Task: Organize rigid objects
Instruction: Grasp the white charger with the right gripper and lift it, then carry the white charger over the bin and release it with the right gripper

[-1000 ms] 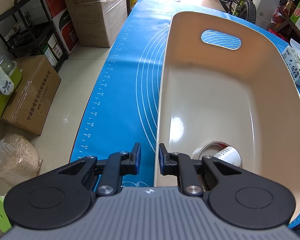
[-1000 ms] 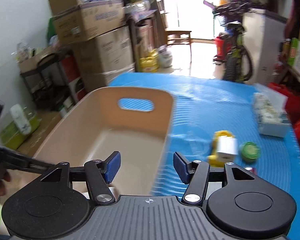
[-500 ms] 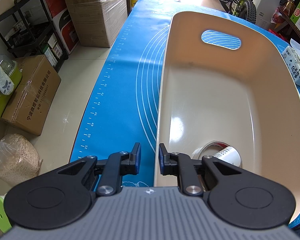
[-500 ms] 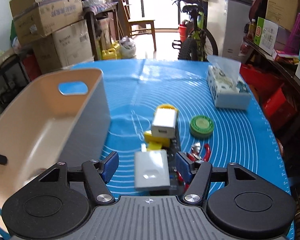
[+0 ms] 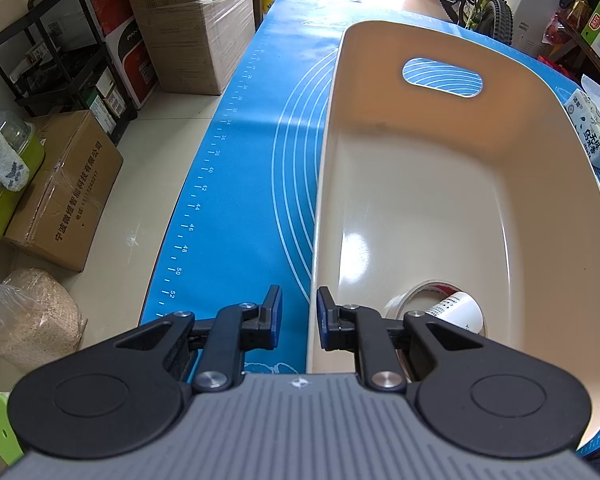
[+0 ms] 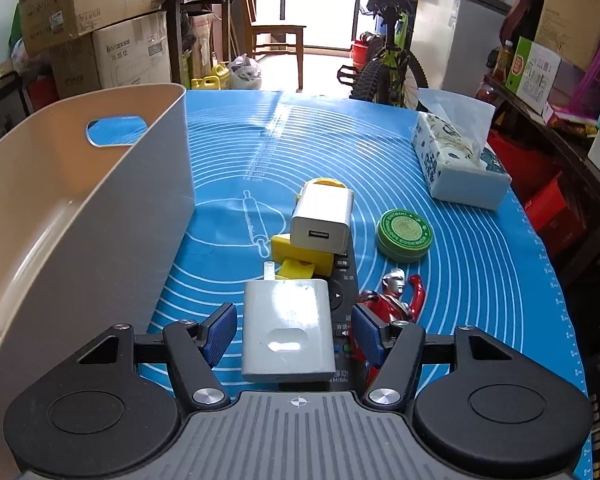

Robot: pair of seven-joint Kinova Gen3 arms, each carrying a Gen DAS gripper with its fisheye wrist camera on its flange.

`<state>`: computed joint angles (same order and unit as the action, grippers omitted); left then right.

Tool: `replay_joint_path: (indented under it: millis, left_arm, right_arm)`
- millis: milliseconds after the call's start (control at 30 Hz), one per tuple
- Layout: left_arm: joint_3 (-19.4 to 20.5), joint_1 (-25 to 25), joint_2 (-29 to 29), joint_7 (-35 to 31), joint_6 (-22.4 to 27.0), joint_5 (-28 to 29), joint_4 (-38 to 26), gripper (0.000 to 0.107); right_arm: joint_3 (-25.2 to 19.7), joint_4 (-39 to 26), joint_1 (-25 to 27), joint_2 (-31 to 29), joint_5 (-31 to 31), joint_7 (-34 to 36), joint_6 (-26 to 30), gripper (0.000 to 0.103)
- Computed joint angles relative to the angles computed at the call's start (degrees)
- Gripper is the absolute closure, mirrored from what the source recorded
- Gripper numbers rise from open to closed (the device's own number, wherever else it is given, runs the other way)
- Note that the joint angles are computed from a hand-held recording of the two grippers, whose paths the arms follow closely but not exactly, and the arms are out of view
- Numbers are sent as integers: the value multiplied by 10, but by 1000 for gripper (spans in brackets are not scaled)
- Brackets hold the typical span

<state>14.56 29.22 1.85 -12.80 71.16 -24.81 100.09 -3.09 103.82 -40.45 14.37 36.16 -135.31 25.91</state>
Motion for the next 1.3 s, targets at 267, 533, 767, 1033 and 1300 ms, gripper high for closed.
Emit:
replay_joint_path:
  millis: [267, 533, 767, 1033, 1300]
  left_arm:
    - [0, 0, 1, -4, 4, 0, -3, 87]
    - [0, 3, 9, 1, 9, -2, -9, 87]
    - [-3, 9, 13, 4, 12, -3, -14, 87]
    - [-4, 8, 7, 3, 9, -1, -10, 87]
    - [-2, 6, 6, 2, 9, -1, -10, 87]
  right_arm:
    - [17, 26, -16, -3, 56, -52, -36, 54]
    - [17, 25, -24, -19, 81, -85, -24, 53]
    - [-10, 22, 3, -50, 86, -120, -25, 53]
    - [-30, 10, 18, -54, 49, -89, -26, 53]
    - [-39, 1, 11, -76, 78, -117, -52, 53]
